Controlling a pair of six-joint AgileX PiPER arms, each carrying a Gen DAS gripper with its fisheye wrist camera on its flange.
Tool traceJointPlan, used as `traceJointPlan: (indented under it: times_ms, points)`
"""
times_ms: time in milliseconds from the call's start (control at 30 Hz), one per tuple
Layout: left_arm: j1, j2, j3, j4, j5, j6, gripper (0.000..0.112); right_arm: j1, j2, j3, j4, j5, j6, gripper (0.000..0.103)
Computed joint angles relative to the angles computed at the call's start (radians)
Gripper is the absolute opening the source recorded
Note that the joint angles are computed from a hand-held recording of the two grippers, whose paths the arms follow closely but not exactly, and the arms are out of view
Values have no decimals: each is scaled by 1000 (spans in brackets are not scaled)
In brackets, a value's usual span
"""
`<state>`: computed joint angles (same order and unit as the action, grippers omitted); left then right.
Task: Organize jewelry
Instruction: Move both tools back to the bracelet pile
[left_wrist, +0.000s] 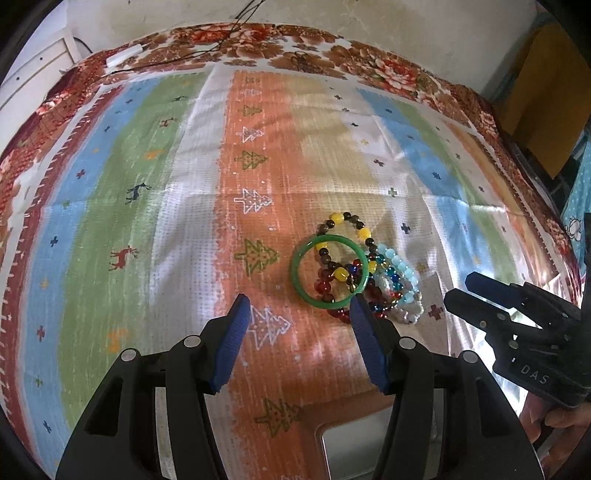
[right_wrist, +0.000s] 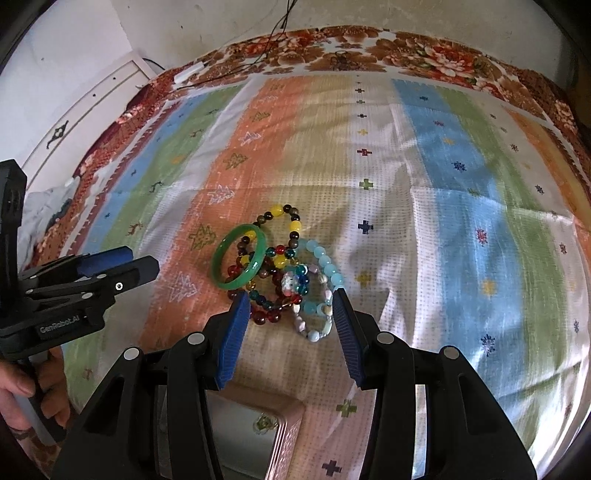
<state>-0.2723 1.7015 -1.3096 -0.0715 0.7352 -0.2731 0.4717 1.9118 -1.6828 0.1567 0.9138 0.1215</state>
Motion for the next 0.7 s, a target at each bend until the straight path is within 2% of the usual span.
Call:
traceJointPlan:
  times_ms: [700]
  points:
    - [36, 200, -151, -17, 64, 83, 53, 5, 199, -240, -19, 110, -23, 47]
